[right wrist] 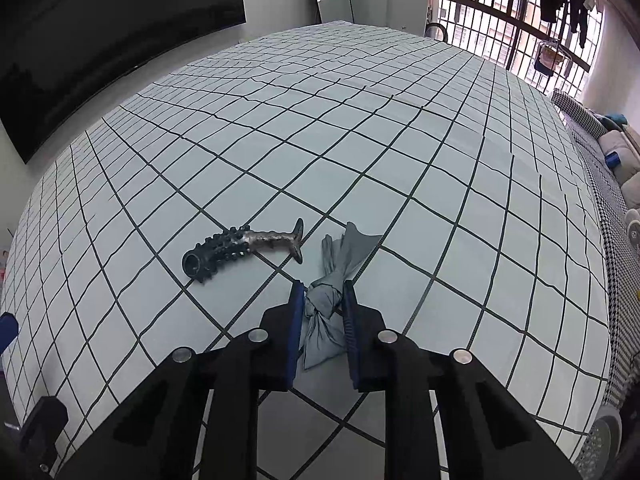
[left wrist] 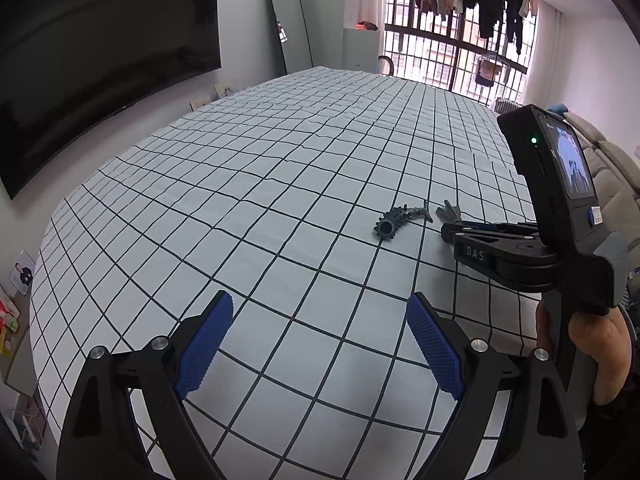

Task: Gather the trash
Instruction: 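Grasp the grey toy fish with the left gripper while the right gripper holds the cloth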

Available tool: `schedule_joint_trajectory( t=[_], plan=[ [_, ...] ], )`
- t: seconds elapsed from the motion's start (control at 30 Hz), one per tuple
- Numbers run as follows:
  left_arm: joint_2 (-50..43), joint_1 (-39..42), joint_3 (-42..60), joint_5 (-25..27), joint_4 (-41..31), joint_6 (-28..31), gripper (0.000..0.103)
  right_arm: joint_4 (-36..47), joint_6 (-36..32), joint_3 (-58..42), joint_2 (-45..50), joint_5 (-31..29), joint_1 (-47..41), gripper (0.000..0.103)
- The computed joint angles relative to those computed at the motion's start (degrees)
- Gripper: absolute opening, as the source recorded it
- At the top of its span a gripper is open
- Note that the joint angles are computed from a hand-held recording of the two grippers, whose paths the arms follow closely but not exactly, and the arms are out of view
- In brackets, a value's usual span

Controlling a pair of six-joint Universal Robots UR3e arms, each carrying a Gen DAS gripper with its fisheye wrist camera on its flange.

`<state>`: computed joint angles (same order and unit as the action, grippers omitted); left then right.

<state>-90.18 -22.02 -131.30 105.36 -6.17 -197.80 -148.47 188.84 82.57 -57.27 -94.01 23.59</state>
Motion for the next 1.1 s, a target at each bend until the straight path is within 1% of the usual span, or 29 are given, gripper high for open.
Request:
schedule_joint_trajectory(
  t=[0.13,0.37,0.57,0.67,0.73,0.87,1.1],
  plan=[
    [-1.26,1.53,2.86,-2.81,-1.58,2.01,0.087,-3.24,-0.45,5.93,-4.51,0.24,-0.39,0.019],
    [-6.36,0.83,9.18,-1.53,-2.12,4.80,0.087,-7.56,-0.35,17.68,-13.82,-1.26,-1.26,0.019],
    [-12.36,0.54,14.23,-2.44,-2.30,6.84,0.087,-10.40,0.71,29.80,-22.68,0.07,-4.28,0.019],
    [-14.97,1.06,17.50,-3.06,-4.02,8.05,0.088,-12.10,1.29,36.28,-27.57,0.31,-5.56,0.019],
    [-16.95,1.26,19.98,-3.09,-4.89,9.01,0.087,-12.39,1.52,40.30,-31.07,1.67,-6.87,0.019],
    [-20.71,1.95,24.62,-3.30,-6.53,10.21,0.088,-12.45,1.51,45.15,-35.28,3.38,-8.33,0.019],
    [-27.14,2.65,31.46,-6.64,-9.01,12.02,0.087,-11.90,0.42,50.20,-41.33,6.22,-11.42,0.019]
  ],
)
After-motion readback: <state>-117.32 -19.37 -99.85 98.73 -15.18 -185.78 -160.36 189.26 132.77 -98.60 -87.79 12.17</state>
